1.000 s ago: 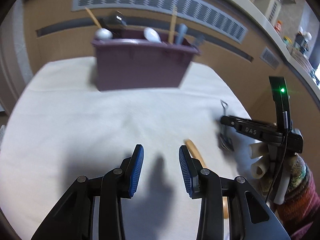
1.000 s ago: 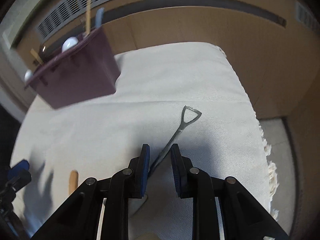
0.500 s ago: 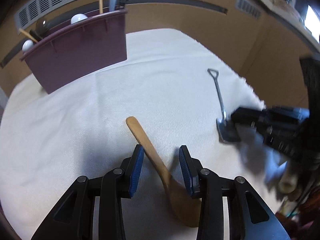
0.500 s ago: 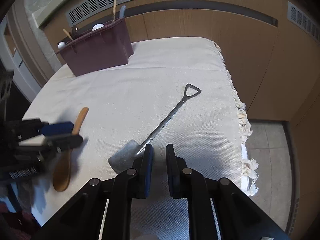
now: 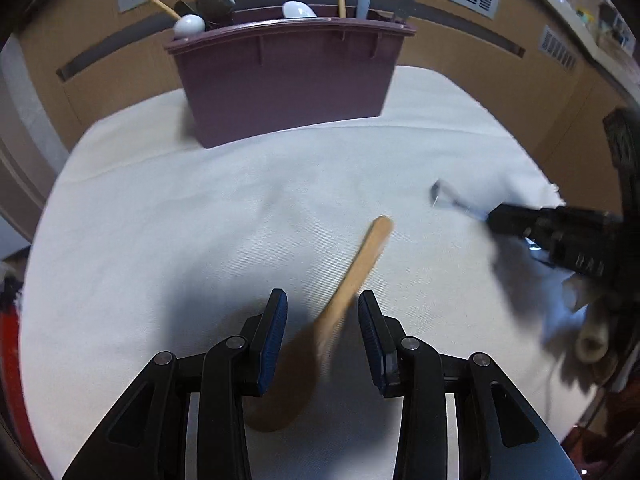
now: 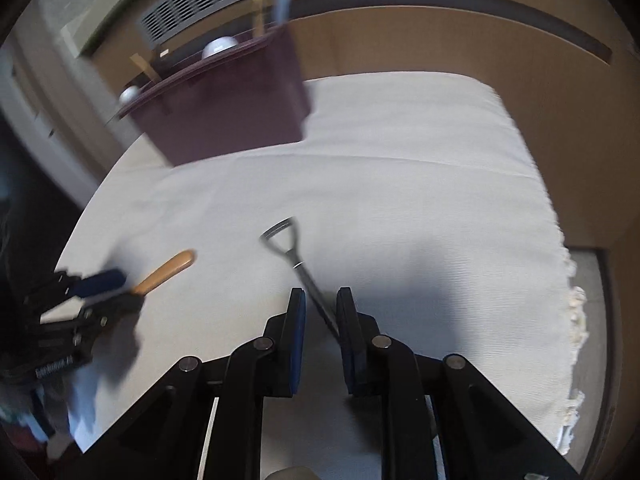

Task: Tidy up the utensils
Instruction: 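Grasp the wooden spoon with the left tool while the right tool grasps the shovel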

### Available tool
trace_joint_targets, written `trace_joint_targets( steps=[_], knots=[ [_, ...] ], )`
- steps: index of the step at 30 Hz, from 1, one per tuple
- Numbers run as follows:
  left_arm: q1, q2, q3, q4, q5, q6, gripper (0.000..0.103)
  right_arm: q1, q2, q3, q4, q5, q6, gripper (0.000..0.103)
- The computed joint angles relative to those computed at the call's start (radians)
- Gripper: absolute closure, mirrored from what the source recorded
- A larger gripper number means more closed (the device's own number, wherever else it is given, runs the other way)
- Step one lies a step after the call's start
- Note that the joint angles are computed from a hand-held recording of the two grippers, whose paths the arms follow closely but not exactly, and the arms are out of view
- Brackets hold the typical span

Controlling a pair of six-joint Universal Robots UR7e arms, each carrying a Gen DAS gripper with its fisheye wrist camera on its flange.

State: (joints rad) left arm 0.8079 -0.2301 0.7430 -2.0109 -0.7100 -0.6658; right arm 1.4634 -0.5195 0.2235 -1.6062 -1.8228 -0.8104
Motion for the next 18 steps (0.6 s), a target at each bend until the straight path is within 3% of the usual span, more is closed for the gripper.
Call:
trace_joint_targets(
  steps=[3,8,14,18],
  knots=[
    [0.005,0.047,-0.083,0.02,-0.053,0.104,0.065,0.0,-0.101,0.203,-0.11,0.001,-0.06,0.086],
    [0.005,0.146,-0.269,0.146,-0.061,0.223,0.066,-0.022,-0.099,0.15,-0.026,0.032,-0.052,0.088],
    [0.006,0.162,-0.333,0.255,-0.103,0.213,0.066,-0.042,-0.139,0.167,-0.025,0.045,-0.105,0.087],
    [0.003,0.113,-0.24,0.248,-0.02,0.111,0.066,-0.047,-0.214,0.269,-0.139,0.045,-0.136,0.087]
  ],
)
